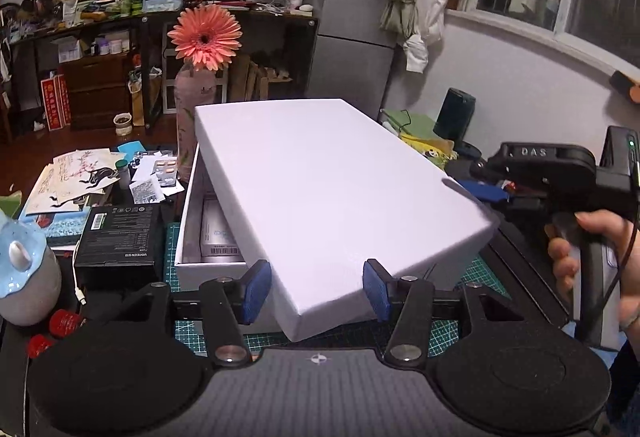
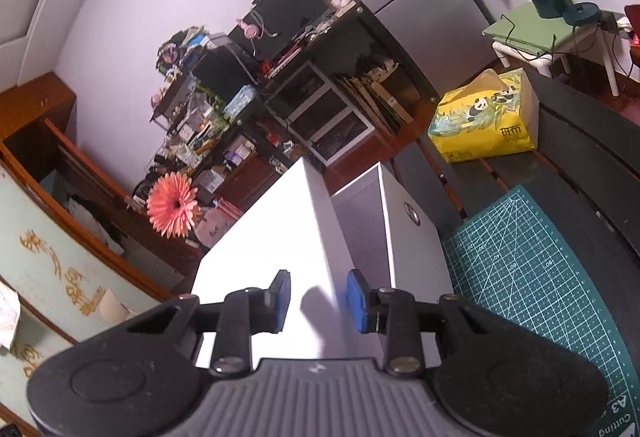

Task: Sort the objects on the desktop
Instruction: 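Withdraw the right gripper from the lidded white box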

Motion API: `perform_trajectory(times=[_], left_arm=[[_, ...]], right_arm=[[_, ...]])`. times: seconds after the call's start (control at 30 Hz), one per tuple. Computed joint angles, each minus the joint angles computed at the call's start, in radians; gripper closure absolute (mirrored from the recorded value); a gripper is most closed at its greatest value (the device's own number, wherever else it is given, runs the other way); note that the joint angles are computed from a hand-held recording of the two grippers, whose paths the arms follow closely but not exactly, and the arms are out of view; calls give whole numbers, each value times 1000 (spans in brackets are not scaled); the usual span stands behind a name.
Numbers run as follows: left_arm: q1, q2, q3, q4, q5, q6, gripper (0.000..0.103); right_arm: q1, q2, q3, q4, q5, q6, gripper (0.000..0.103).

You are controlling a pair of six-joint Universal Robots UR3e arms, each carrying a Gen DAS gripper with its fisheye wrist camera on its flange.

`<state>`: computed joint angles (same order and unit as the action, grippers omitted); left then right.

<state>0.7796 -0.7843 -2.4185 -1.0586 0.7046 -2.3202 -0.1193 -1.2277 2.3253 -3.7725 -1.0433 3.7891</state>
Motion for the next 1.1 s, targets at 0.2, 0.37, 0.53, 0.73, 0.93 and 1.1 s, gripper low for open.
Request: perform_trajectory(times=[0.2, 0.37, 0.53, 0.73, 0.93, 1.1], left_arm=[[24, 14, 5, -15, -5, -6, 34], [99, 65, 59, -210, -42, 119, 34], [148, 102, 111, -427, -78, 285, 34], [73, 56, 91, -336, -22, 273, 34], [87, 61, 107, -404, -31, 318, 34], [99, 61, 139, -503, -48, 371, 33]], right_arm=[[-7, 17, 13, -68, 0, 35, 72], [1, -101, 70, -1, -53, 11, 67], [-68, -209, 174, 59, 55, 14, 67], [-32, -262, 164, 174, 10, -55, 66], [-18, -240, 149, 166, 15, -68, 65], [-30, -204, 143, 119, 24, -63, 62]])
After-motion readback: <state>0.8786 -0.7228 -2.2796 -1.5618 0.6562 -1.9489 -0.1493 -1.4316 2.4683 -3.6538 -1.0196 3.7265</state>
